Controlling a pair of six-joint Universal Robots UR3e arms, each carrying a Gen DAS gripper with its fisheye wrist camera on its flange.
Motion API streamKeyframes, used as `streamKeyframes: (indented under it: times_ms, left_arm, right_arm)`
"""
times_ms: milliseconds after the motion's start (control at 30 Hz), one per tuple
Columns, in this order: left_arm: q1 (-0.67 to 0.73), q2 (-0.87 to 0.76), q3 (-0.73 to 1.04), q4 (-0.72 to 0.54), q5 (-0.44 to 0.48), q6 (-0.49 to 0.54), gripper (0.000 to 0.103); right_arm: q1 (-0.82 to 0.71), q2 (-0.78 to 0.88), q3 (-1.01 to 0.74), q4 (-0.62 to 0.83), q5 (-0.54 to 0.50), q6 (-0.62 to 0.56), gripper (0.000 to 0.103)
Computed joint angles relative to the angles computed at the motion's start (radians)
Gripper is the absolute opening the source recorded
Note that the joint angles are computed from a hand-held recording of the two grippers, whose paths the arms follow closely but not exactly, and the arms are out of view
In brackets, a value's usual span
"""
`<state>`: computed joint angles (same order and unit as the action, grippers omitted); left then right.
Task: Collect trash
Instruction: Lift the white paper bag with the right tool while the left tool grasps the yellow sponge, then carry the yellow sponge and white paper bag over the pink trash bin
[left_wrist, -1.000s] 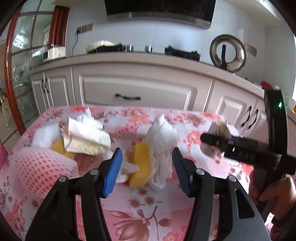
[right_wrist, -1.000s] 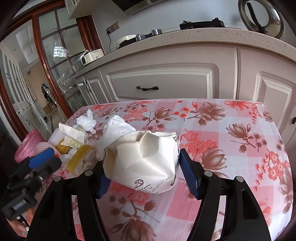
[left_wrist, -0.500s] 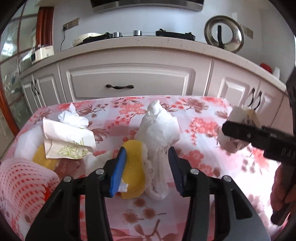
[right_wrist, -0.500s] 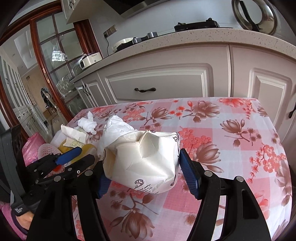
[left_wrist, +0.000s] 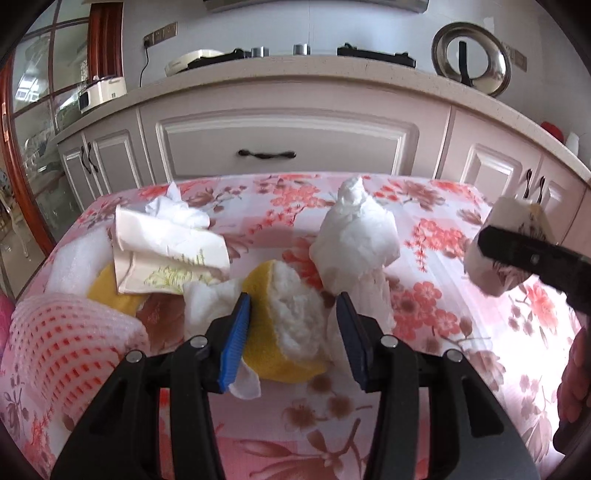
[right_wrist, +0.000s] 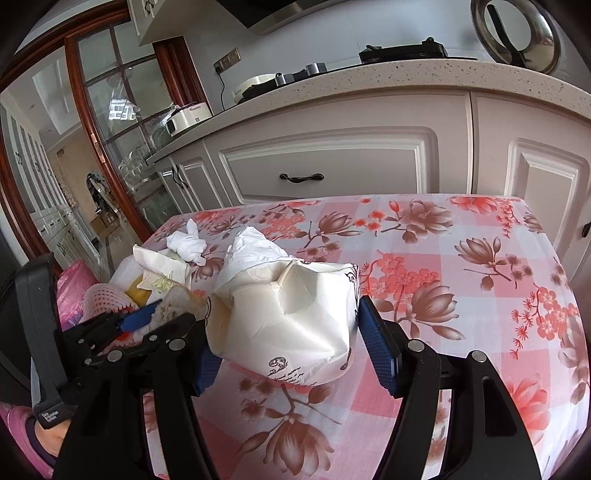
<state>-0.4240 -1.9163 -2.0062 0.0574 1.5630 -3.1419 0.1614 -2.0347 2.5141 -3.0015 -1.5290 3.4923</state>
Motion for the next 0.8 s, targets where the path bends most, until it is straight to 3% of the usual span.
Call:
streamKeyframes:
  times_ms: [100, 167, 233, 433, 667, 800]
  left_arm:
    - [0.013, 0.015, -0.005, -0.065, -0.03, -0.004, 0.046]
    - [0.018, 0.019, -0.017, -0.055, -0.044, -0.001, 0.032]
    - [0.021, 0.027, -0.032, -0.049, -0.065, 0.025, 0.026]
    - [0.009, 0.115, -0.135, 0.047, -0.057, 0.02, 0.024]
    - [0.04, 0.397, -0.346, 0.099, -0.081, 0.004, 0.025]
    - [0.12, 0.639, -0.476, 0.008, -0.138, 0.031, 0.025]
  right_arm:
    - [0.003, -0.001, -0.008, 0.005, -0.006, -0.002, 0.064]
    - [0.007, -0.004, -0.011, 0.01, -0.011, 0.001, 0.064]
    - [0.016, -0.009, -0.014, 0.017, -0.019, 0.007, 0.064]
    - [0.099, -0.015, -0.048, 0.045, -0.082, 0.046, 0.064]
    - [0.322, 0.001, -0.126, 0.093, -0.256, 0.149, 0.064]
    - [0.513, 0.054, -0.201, 0.125, -0.399, 0.234, 0.064]
